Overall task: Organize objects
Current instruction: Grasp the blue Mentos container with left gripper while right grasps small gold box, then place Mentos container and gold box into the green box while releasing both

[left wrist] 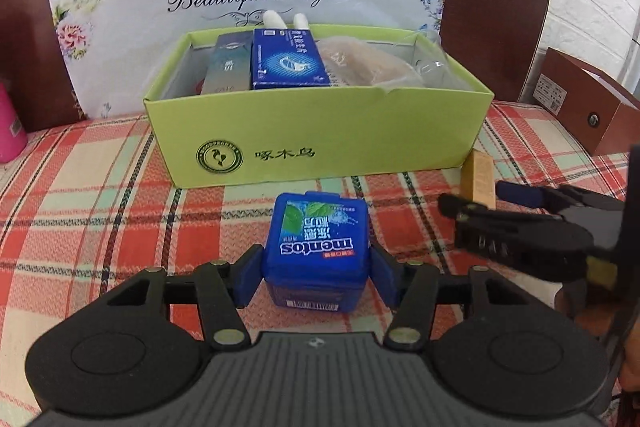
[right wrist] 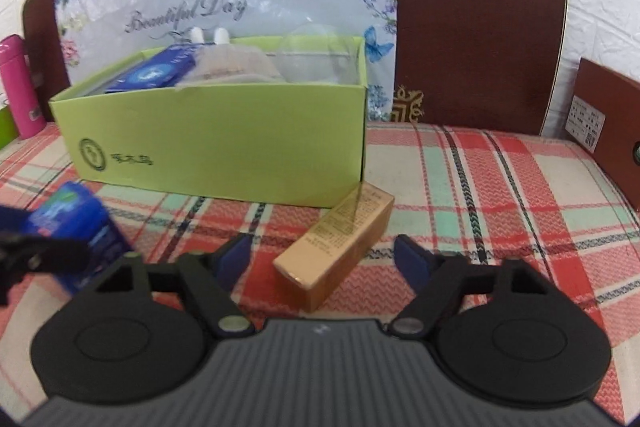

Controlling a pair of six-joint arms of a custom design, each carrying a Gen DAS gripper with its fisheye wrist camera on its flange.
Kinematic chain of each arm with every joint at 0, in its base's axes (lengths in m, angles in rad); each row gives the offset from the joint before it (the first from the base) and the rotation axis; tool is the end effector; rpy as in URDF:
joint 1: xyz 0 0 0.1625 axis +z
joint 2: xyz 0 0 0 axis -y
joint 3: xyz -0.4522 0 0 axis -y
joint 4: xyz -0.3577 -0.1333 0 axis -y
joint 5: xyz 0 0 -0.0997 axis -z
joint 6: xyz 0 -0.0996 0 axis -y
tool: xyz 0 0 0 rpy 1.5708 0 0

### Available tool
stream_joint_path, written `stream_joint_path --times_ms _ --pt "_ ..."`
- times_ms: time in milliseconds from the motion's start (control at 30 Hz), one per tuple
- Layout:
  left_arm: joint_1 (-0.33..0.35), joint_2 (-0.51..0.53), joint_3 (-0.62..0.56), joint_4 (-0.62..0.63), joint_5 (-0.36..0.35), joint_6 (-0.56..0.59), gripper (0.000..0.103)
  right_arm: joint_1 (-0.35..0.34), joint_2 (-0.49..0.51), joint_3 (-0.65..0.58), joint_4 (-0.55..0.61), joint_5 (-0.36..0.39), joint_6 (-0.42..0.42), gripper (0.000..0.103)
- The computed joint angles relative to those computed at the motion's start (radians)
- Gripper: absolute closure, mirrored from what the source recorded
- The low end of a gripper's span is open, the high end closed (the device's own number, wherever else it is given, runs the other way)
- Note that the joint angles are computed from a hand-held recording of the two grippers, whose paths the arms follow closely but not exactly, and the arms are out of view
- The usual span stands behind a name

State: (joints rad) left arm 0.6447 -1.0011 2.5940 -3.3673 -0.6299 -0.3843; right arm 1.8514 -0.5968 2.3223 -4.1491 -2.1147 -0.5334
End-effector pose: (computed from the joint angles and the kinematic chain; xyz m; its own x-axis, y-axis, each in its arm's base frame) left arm -0.1477 -0.3785 0.1484 -0.7427 0.1248 -0.6579 0.5440 0.6853 -0.4842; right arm 0.2028 -0.4085 0.0822 -0.7083 -0.2030 0.6761 -0.6298 0.6142 -0.4754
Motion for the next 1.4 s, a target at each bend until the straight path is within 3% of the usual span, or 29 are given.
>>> stream_joint_path --times_ms 67,133,433,567,600,667,733,933,1067,1300,1367,1400 --pt "0.0 0.005 0.001 0.002 -0.002 0.002 0.043 -0.008 -0.014 0.025 0.0 0.009 0.017 0.061" --pt "-0.002 0.001 0.003 0.015 -0.01 0.004 0.045 -0.011 -0.038 0.065 0.007 0.024 0.013 0.078" --pt "-0.066 -0.048 0.081 0.063 -0.045 -0.064 0.045 -0.061 -0.194 0.305 0.11 0.28 0.18 0.079" --pt "-0.111 -0.09 0.12 0.122 -0.068 -0.127 0.045 -0.104 -0.218 0.402 0.049 0.354 0.221 0.079" --pt "-0.12 -0.095 0.128 0.132 -0.07 -0.142 0.045 -0.106 -0.216 0.414 0.028 0.342 0.227 0.079" --pt "-0.139 -0.089 0.138 0.148 -0.052 -0.175 0.044 -0.073 -0.171 0.419 -0.071 0.245 0.219 0.076" --pt "-0.149 -0.081 0.135 0.173 -0.027 -0.203 0.04 -0.036 -0.13 0.416 -0.158 0.162 0.193 0.062" --pt "-0.148 -0.065 0.12 0.205 0.009 -0.22 0.032 0.016 -0.07 0.393 -0.249 0.107 0.046 0.048" --pt "-0.144 -0.056 0.118 0.182 0.015 -0.213 0.032 0.054 -0.028 0.365 -0.266 0.04 0.007 0.048" --pt "-0.111 -0.014 0.096 0.143 0.017 -0.199 0.031 0.055 -0.019 0.329 -0.214 0.002 -0.002 0.048" --pt "-0.101 -0.005 0.098 0.114 0.009 -0.186 0.031 0.052 -0.017 0.321 -0.189 -0.004 0.002 0.051" --pt "-0.096 0.002 0.104 0.079 0.0 -0.174 0.032 0.051 -0.01 0.319 -0.195 -0.002 0.0 0.059"
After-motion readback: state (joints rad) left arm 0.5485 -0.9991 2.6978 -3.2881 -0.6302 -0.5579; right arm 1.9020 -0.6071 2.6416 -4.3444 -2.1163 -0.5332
